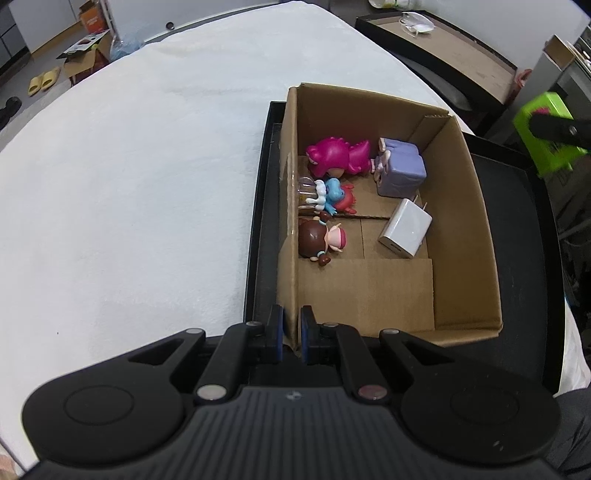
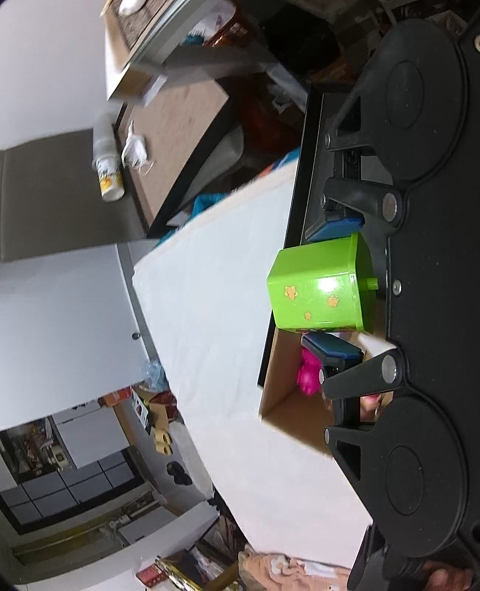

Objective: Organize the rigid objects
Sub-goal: 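Carry the green house-shaped box with the right tool over the box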

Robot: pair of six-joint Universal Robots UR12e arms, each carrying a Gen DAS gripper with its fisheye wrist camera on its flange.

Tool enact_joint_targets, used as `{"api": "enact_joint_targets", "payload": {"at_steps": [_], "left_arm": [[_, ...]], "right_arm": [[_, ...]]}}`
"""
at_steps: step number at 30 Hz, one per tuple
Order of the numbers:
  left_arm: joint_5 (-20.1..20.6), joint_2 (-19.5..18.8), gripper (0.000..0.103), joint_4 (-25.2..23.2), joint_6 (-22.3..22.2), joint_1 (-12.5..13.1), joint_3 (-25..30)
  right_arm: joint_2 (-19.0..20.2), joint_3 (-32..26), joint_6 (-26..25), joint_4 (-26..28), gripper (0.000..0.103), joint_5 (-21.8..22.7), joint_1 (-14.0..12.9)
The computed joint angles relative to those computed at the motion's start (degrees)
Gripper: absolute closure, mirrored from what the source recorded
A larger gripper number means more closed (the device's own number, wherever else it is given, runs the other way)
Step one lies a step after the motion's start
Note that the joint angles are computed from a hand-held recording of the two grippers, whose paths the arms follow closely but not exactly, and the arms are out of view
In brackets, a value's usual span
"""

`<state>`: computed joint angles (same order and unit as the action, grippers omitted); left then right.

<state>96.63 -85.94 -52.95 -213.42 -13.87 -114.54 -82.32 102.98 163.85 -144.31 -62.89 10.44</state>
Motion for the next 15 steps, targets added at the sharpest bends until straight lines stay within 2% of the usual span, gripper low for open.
{"api": "enact_joint_targets", "payload": {"at_steps": [7,15], "left_arm": [[-1.8,0.7,0.095,1.9,1.2,1.1,-1.3],[-4.1,1.7,0.094,4.1,2.8,2.2,-2.8]], "right_arm": [[0.7,-0.9,0.1,0.6,0.050,-0.3,2.9],[1.9,-1.5,-1.7,2.1,0.050,-3.6,7.0]]}}
